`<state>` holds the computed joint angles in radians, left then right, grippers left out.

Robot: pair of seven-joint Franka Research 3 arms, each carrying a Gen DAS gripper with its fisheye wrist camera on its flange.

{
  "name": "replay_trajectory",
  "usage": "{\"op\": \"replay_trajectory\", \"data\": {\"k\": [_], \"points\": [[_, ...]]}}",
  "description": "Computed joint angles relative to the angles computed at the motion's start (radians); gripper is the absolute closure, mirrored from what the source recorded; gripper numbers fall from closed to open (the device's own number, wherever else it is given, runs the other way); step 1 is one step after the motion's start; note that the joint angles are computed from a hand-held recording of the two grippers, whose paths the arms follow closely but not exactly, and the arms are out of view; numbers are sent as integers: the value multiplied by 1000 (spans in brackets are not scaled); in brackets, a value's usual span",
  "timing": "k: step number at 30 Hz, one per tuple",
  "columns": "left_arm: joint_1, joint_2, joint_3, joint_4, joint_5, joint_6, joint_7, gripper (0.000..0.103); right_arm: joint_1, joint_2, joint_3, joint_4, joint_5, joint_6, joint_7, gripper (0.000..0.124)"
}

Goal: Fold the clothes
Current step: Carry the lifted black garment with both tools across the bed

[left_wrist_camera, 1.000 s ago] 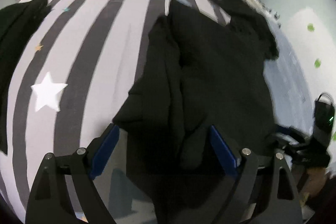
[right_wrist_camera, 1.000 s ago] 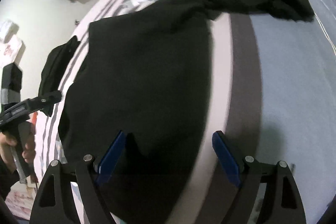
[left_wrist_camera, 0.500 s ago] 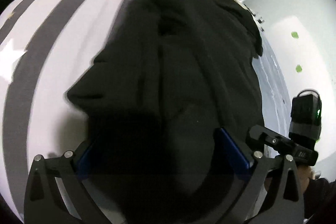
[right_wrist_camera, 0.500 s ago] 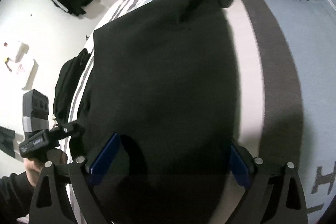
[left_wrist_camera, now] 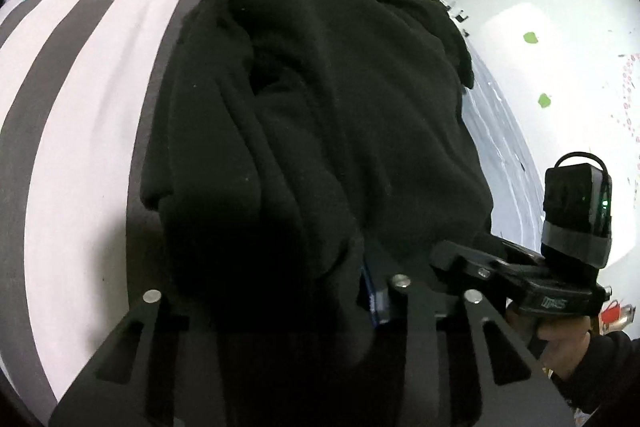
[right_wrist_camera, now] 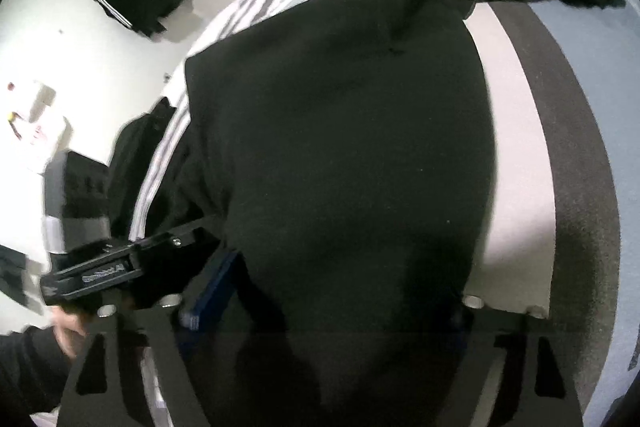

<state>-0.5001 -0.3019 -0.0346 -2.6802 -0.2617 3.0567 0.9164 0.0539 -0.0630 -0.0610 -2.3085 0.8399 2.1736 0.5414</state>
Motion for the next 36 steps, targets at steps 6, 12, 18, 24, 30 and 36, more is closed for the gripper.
{"op": "replay_trajectory", "data": {"k": [6, 12, 18, 24, 30, 36], "points": [[116, -63, -95, 26, 126, -82, -90, 83, -6, -27, -5, 3, -19, -24, 23, 98], [168, -233, -149, 18, 205, -193, -226, 84, 0, -117, -16, 8, -21, -96, 64, 101], [155, -441, -130, 8, 257, -375, -267, 84, 24, -224, -17, 13, -38, -172, 166, 101], [171, -672, -49, -19, 286, -516, -195, 84, 99, -278, 28, 66, -35, -183, 274, 101], [280, -850, 122, 35, 328, -710, 35, 84, 224, -270, 115, 160, 9, -95, 424, 101], [437, -908, 339, 150, 388, -909, 324, 84, 401, -122, 239, 347, 38, 95, 602, 101]]}}
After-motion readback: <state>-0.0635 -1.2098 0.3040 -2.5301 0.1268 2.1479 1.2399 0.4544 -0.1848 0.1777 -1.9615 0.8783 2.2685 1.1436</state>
